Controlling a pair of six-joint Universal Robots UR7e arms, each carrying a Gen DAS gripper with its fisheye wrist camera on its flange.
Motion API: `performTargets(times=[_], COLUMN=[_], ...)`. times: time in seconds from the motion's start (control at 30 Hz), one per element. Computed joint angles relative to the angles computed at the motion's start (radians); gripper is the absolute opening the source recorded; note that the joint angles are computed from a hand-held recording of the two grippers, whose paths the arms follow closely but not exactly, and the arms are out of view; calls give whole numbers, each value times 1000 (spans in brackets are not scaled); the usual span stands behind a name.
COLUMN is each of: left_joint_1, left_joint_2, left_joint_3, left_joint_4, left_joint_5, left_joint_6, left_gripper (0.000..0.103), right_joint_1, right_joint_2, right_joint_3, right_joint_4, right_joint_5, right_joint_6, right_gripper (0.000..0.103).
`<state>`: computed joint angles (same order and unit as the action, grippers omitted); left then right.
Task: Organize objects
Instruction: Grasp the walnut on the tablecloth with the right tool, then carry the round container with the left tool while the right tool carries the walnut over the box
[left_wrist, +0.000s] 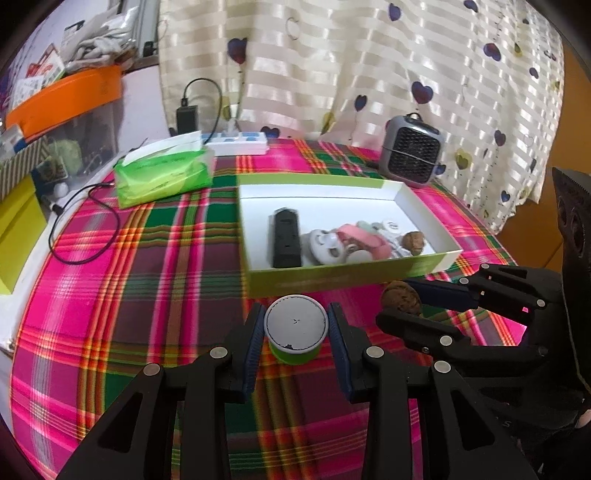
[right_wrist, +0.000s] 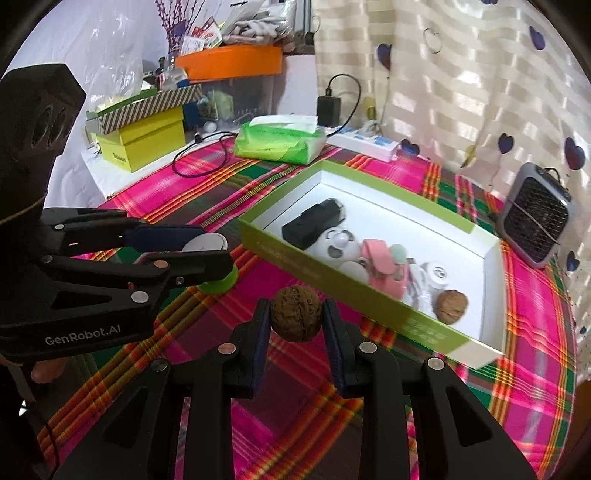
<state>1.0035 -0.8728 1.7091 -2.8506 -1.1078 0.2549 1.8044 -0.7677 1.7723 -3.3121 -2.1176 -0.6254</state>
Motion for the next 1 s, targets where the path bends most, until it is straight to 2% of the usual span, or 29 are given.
performTargets(times=[0.53,1.0], left_joint_1=[-69,-84], left_joint_2=[24,64], left_joint_3=[0,-39], left_joint_4=[-22,-19], left_joint_5=[-35,-44], left_joint_6=[43,59], left_gripper=[32,32], right_joint_1=[-14,-31], right_joint_2=[-75,-93], right_joint_3=[87,94], right_joint_4=[-141,-158], right_joint_5=[-8,-4], right_joint_6=[-21,-24], right_gripper=[29,29])
